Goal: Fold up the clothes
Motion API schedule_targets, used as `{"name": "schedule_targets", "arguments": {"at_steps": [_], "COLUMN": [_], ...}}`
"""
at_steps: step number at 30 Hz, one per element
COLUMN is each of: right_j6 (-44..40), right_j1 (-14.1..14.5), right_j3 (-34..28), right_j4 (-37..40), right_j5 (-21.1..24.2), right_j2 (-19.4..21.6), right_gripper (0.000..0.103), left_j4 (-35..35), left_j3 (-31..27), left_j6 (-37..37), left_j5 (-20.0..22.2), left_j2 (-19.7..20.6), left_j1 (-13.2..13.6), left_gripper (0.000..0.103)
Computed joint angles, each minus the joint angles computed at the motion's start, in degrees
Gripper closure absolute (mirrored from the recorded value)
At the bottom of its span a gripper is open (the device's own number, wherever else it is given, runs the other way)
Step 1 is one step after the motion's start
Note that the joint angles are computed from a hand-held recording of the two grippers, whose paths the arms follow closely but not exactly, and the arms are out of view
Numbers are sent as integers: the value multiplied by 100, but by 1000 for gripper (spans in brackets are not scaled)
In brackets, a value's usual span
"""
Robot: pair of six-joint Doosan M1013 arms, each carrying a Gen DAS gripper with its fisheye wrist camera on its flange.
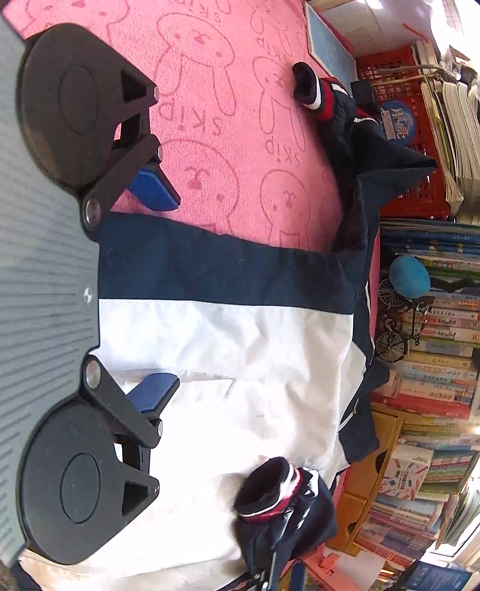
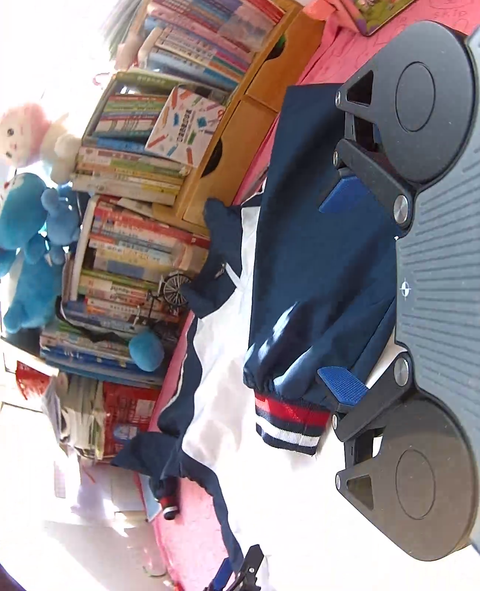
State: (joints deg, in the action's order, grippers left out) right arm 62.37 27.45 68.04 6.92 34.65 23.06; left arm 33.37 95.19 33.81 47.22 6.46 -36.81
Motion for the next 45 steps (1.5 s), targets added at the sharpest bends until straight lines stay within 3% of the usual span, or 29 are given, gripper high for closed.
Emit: {"name": "schedule_targets", "arguments": {"at_steps": [3, 5, 8, 11, 13, 17, 20, 21, 23, 25, 27, 31, 33, 36, 37, 38, 42, 43, 44, 45], "right_j6": [944, 1281, 1316, 1186, 1171, 1301, 1350, 1351, 1341, 1344, 1345, 1335, 1333, 1334, 1324, 1320, 1324, 1330, 1330, 1321], "right_j1": [212, 147, 39, -51, -95, -125, -132, -135, -148, -148, -147, -156, -157, -158, -159, -160, -155, -152, -152, -154], "right_j3": [-475, -635, -611, -336, -359, -481, -522, -530, -544, -561, -563, -575, -586, -590, -590, -590, -577, -572, -572, -572], "right_j4": [-1164, -988, -543, -123, 59, 106, 109, 119, 161, 174, 167, 212, 223, 222, 224, 221, 200, 194, 194, 197], "right_j5": [422, 488, 415, 41, 89, 251, 302, 312, 338, 356, 355, 380, 388, 388, 386, 383, 365, 361, 361, 360], "right_j2": [434, 591, 618, 528, 547, 618, 642, 647, 654, 663, 662, 669, 676, 679, 680, 680, 674, 671, 671, 671], "right_gripper": [14, 14, 13, 9, 7, 1, 0, 0, 0, 0, 0, 0, 0, 0, 0, 0, 0, 0, 0, 0], "left_j4": [-485, -844, -341, 656, 764, 234, 321, 131, -24, 613, 1410, 2537, 2670, 2096, 1866, 1920, 2207, 2261, 2307, 2302], "left_j3": [54, 141, 74, -128, -276, -460, -579, -688, -961, -987, -686, -230, -58, -139, -145, -103, -226, -288, -355, -397], "left_j6": [497, 503, -463, -1914, -2554, -2958, -3050, -2971, -3148, -3689, -4177, -4781, -4813, -4615, -4692, -4898, -5049, -5081, -5144, -5214], "left_j5": [-282, -829, -1229, -1054, -875, -1432, -1992, -1971, -1414, -833, -695, 675, 797, 855, 697, 518, 255, 320, 423, 446], "left_j2": [-121, -253, -238, -71, 65, 261, 415, 514, 733, 800, 659, 379, 282, 318, 318, 312, 510, 580, 644, 685], "left_j1": [51, 280, 606, 946, 1261, 1811, 1952, 1980, 1951, 1785, 1597, 993, 907, 1067, 1164, 1211, 1359, 1383, 1400, 1439], "left_gripper": [10, 10, 4, 2, 2, 3, 0, 0, 5, 14, 22, 9, 6, 6, 6, 2, 2, 4, 18, 49]}}
